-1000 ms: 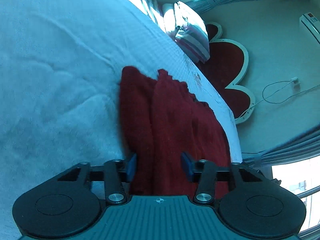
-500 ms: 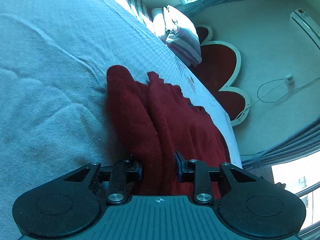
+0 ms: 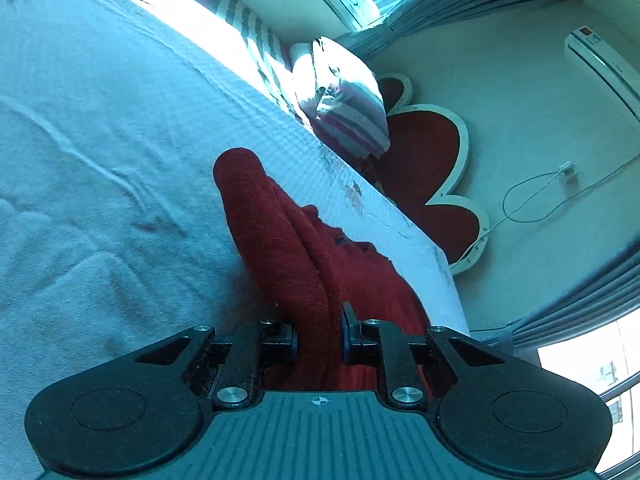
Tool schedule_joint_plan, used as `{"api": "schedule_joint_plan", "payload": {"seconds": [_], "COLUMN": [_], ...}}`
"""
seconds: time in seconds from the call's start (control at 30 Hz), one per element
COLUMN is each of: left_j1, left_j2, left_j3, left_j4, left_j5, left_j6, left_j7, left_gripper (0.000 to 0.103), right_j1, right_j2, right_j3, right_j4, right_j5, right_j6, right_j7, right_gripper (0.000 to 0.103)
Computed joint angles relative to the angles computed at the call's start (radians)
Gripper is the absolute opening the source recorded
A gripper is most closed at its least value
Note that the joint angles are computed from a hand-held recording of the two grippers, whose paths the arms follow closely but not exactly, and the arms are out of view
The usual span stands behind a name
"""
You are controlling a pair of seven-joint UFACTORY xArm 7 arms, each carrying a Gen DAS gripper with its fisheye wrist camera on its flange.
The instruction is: Fold small clothes
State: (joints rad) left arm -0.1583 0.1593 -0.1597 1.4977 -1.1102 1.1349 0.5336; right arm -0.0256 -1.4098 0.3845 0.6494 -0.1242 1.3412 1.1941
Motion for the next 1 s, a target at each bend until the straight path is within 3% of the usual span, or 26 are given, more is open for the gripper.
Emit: {"api": "schedule_joint_plan", "payload": {"seconds": [0.17, 0.3, 0.43, 0.63, 0.73, 0.87, 0.9, 0.93, 0.97, 1.0], "left_j1": [-0.086, -0.188, -0.296, -0.443, -0.544, -0.690, -0.713, -0.748, -0.740, -0.730], "left_j2": [-0.070, -0.098, -0.093, -0.020, 0.059, 0.206, 0.220, 0.234, 0.244, 0.242], "left_j3": [-0.032, -0.067, -0.108, -0.146, -0.155, -0.137, -0.129, -0.116, -0.138, -0.156], "left_j4": [0.026, 0.055, 0.074, 0.123, 0.186, 0.352, 0.364, 0.384, 0.396, 0.389], "left_j5": [0.129, 0.300, 0.509, 0.783, 0.967, 1.174, 1.203, 1.227, 1.209, 1.172], "left_j6": [-0.116, -0.245, -0.358, -0.452, -0.459, -0.379, -0.387, -0.401, -0.411, -0.435], "left_j7": [-0.107, -0.224, -0.395, -0.734, -0.869, -0.947, -0.952, -0.954, -0.928, -0.897], "left_gripper": [0.018, 0.018, 0.018, 0.018, 0.018, 0.018, 0.022, 0.033, 0.070, 0.097], "right_j1": [-0.019, -0.015, -0.016, -0.018, -0.027, -0.061, -0.072, -0.084, -0.096, -0.107], "right_j2": [-0.032, -0.095, -0.139, -0.197, -0.229, -0.275, -0.288, -0.307, -0.318, -0.333], "right_j3": [0.003, -0.031, -0.087, -0.218, -0.286, -0.354, -0.365, -0.384, -0.396, -0.410], "right_j4": [0.043, 0.043, 0.009, -0.077, -0.105, -0.113, -0.113, -0.113, -0.112, -0.107], "right_j5": [-0.035, -0.059, -0.084, -0.092, -0.079, -0.075, -0.074, -0.073, -0.069, -0.069], "right_j6": [0.123, 0.183, 0.163, 0.053, 0.032, 0.064, 0.072, 0.082, 0.087, 0.096], "right_j7": [-0.023, -0.072, -0.144, -0.264, -0.328, -0.417, -0.434, -0.452, -0.465, -0.482], "right_gripper": [0.071, 0.071, 0.071, 0.071, 0.071, 0.071, 0.071, 0.071, 0.071, 0.071]}}
